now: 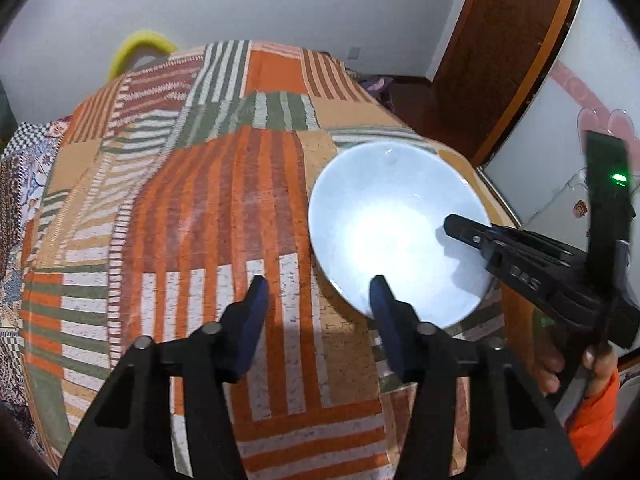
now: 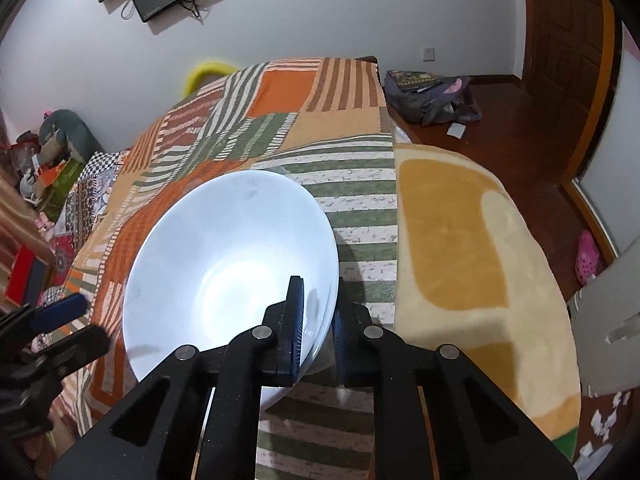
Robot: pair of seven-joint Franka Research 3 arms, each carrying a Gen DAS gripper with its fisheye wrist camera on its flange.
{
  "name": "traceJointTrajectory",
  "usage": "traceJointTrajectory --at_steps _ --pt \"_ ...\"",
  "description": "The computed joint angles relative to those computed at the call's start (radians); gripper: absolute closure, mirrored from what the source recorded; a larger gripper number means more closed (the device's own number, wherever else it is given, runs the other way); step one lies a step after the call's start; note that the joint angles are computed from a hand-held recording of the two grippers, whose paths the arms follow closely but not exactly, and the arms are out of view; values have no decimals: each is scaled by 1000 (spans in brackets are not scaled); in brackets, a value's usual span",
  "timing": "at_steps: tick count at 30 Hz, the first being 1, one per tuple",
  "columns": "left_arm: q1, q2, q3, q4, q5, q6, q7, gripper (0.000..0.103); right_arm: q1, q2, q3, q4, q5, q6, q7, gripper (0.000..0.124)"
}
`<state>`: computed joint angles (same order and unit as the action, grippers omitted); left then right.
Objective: Organize plates and bowls
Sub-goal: 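Grasp the spotted white bowl rim with the left tool while the right tool grips it too, then lift the spotted white bowl with both tools and carry it to the stack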
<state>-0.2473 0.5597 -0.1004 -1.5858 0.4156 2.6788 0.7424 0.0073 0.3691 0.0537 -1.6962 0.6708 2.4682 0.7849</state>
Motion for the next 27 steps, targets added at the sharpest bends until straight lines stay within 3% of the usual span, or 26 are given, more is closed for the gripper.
traceJointTrajectory --at_steps 5,9,13,18,27 --pt "13 42 -12 39 -38 -9 13 59 -8 -39 6 -44 17 -12 -60 112" --pt "29 67 -30 63 -73 -16 39 75 -9 -64 7 -72 47 -36 -107 112" --pt "25 67 -29 60 -88 -21 54 80 2 -75 -4 -87 58 -41 -106 111" --pt "38 42 -48 31 -121 -27 80 84 6 -69 -14 -71 50 -68 -69 112" --pt "-4 -91 -15 -109 -52 36 14 85 12 -150 -21 -138 75 -50 -90 112"
